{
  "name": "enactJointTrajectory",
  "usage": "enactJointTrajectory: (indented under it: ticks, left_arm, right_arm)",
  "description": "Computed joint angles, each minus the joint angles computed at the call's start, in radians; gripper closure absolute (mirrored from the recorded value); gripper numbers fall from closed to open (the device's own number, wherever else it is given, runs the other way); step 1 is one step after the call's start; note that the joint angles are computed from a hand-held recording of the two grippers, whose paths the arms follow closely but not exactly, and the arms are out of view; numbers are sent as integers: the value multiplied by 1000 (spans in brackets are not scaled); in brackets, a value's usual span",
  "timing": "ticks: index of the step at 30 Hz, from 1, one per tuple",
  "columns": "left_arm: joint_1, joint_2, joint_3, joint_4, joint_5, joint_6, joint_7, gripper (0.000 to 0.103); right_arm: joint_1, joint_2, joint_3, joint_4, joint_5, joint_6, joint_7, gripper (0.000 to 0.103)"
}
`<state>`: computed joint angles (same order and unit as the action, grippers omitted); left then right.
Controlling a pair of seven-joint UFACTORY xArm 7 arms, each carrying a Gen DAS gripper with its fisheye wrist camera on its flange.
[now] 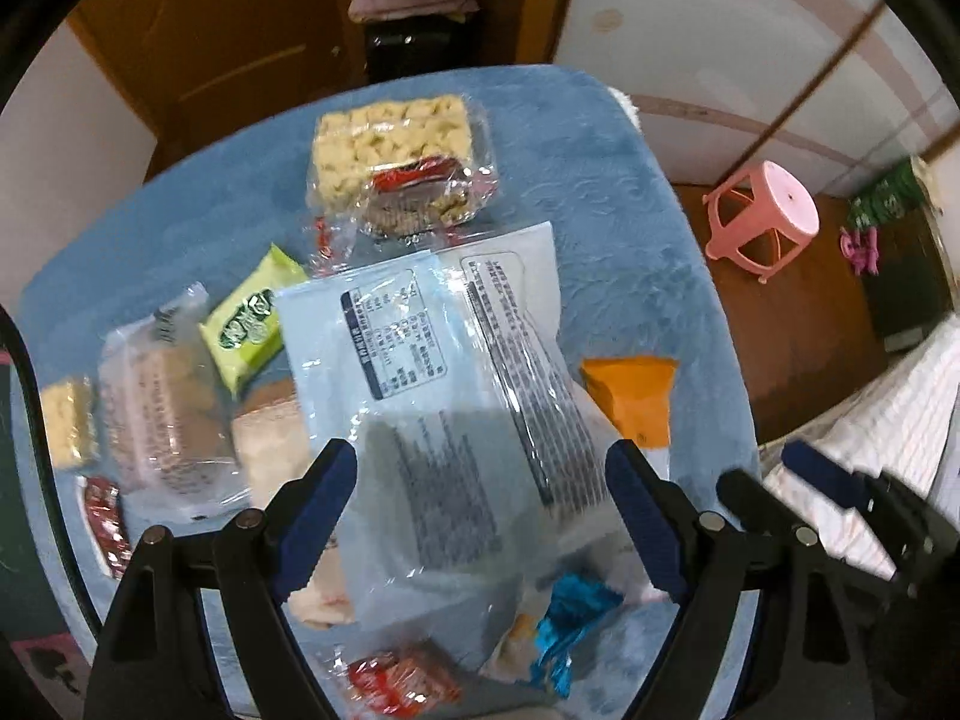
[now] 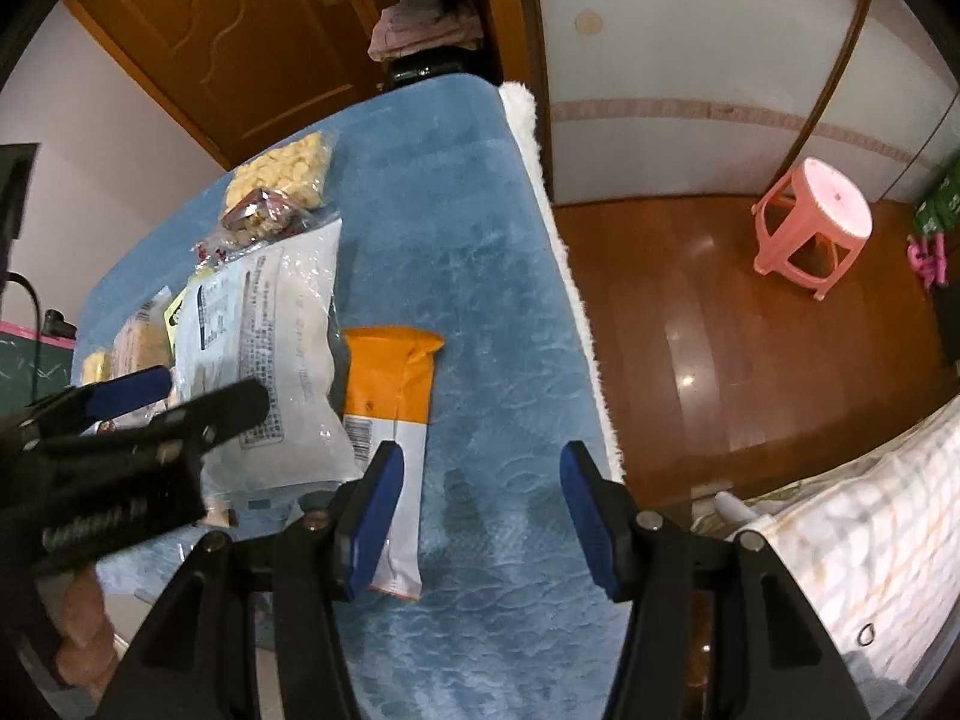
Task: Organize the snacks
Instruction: 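Grasp the orange-and-white bar with the right tool while the left tool grasps the clear printed bag, then carry the bar and bag into the white tray and release both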
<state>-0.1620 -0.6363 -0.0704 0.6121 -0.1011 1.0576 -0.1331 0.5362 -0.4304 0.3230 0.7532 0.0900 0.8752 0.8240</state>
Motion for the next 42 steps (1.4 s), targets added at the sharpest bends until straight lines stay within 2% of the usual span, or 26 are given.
enactJointTrajectory:
  ticks: [4,8,11,15,19,24,26,28,30,31,32,34,39,42]
  left_arm:
    - [8,62,-28,6,22,-20,-49,17]
    - [7,107,-76,7,112,-34,-98,7]
    - [4,110,-37,-6,105,-40,-85,2]
    - [23,83,52,-39,15,-20,-28,0]
    - [56,43,66,-70,4,-15,7,0]
    - [69,15,58,-95,1,-25,34,3]
    - [72,12,52,-98,-1,-28,30,3]
    - [68,-1,36,-105,2,-24,13,4]
    - [64,-17,28,-101,5,-9,3,9]
    - [57,-27,20,-101,0,-4,-8,14]
    - [49,-33,16,-102,-4,-6,-13,25]
    - [38,-52,16,-90,-6,4,-14,32]
    - [35,-81,34,-66,-27,33,-30,48]
    - [33,-125,39,-60,-32,60,-27,54]
  right_arm:
    - [7,14,-7,-11,15,-23,-19,48]
    - [19,38,-8,-8,30,-47,-39,48]
    - [32,57,-9,-2,48,-72,-55,48]
    - [41,91,-9,14,60,-92,-68,48]
    - [44,137,-6,34,58,-90,-72,47]
    - [45,194,4,63,31,-91,-58,36]
    - [48,230,21,96,-19,-80,-42,25]
    - [47,272,46,140,-120,-34,4,25]
    - [60,304,63,175,-214,12,49,28]
    - [67,302,60,173,-228,10,62,34]
    - [74,293,56,167,-233,4,70,47]
    - [81,276,49,159,-236,6,77,60]
    - [85,192,15,87,-126,-56,40,64]
    - [77,148,33,75,-134,-73,52,64]
